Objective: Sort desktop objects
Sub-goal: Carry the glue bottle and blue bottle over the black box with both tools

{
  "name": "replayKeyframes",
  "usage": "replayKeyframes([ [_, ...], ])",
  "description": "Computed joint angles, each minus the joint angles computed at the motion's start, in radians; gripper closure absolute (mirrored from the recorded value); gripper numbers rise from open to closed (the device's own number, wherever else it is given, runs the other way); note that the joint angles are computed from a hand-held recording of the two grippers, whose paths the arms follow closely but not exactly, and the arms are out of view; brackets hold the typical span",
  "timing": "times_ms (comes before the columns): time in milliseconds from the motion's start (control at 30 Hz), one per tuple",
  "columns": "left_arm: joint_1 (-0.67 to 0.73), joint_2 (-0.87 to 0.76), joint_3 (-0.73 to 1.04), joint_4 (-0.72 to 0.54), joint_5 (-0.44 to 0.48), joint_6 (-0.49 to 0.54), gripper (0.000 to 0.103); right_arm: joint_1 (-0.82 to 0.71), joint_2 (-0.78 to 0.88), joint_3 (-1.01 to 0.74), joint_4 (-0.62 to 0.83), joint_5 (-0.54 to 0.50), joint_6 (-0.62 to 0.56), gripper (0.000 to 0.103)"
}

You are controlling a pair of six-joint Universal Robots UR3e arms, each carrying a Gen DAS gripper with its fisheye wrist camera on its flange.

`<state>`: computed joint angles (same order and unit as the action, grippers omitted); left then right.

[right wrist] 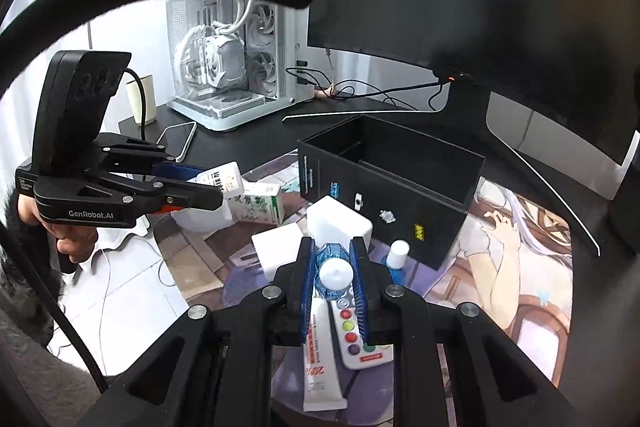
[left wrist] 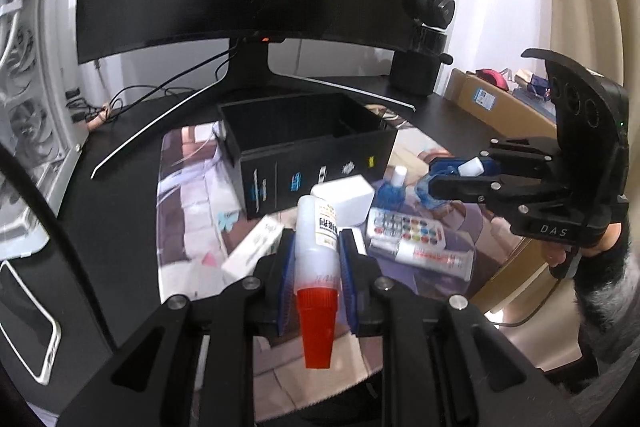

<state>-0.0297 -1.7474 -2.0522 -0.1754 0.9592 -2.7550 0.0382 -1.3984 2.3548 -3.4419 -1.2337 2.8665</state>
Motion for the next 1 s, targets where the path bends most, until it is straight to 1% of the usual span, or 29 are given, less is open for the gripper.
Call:
replayKeyframes([
  [300, -0.048, -0.119, 0.259, -0.098, -0.001, -0.030, 0.084, -0.051, -0.025, -0.115, 0.145, 0.035, -0.014, 0.086],
  [433, -0.070, -0.184, 0.364, -0.118, 0.009, -0.050, 0.084, -0.060, -0.012, -0.183, 0.187, 0.026, -0.011, 0.085],
  [767, -0.092, -0.355, 0.661, -0.221, 0.017, -0.099, 0.084, -0.050, 0.115, -0.398, 0.289, -0.007, -0.008, 0.086],
  [1000, -0.112, -0.482, 0.878, -0.312, 0.053, -0.115, 0.084, -0.055, 0.219, -0.568, 0.389, -0.002, -0.007, 0.086],
])
